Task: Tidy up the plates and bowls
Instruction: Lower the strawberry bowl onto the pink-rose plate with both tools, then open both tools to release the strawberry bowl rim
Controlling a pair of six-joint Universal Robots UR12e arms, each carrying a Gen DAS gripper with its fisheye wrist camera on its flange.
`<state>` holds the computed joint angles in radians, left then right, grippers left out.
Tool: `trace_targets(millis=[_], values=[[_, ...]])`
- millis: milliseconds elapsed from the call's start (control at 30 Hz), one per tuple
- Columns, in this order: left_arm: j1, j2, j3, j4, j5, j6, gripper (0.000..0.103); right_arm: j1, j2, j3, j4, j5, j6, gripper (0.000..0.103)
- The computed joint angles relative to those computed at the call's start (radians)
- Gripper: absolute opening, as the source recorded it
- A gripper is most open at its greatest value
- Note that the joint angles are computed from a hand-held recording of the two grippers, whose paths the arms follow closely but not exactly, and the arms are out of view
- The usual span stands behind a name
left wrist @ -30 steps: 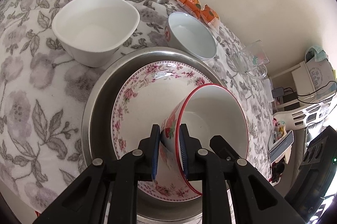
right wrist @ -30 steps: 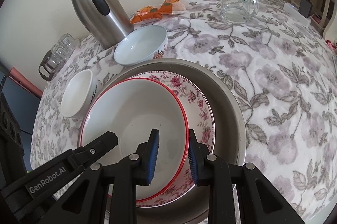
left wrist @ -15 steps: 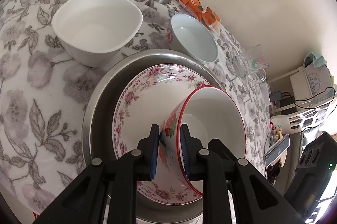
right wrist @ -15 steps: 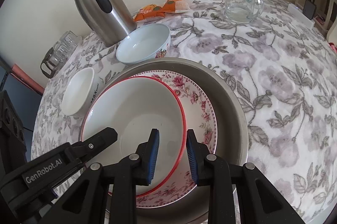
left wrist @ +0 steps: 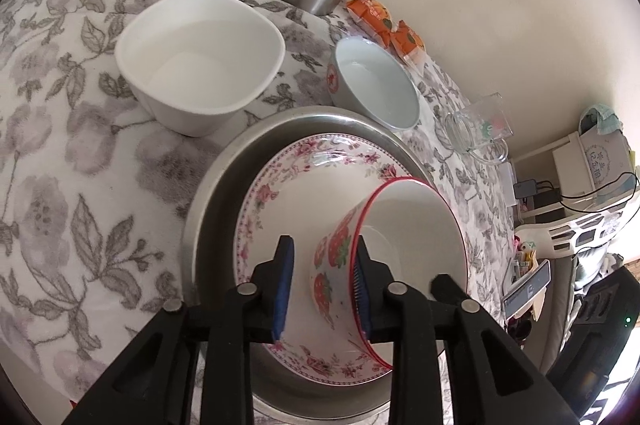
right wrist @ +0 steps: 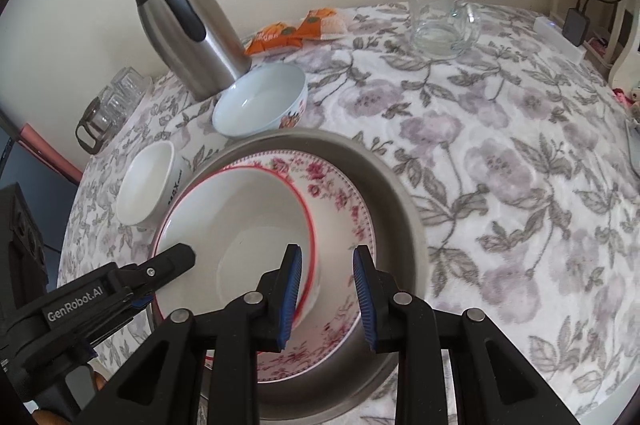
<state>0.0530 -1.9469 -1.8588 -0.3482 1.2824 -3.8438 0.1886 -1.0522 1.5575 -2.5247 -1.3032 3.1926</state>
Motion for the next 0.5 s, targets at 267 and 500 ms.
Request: trace_targets(millis=[267,500], values=[[-0.004,0.018,-0.004,0.01,0.043,0.01,0.04,-0.005,-0.013,0.009,-0.022,-0.006,-0.002,0.032],[0.003,0.037,-0.02,0.028,0.078,-0.014,0.057,-0.01,-0.02,0.014,-0.037,-0.02,0.001,0.044]])
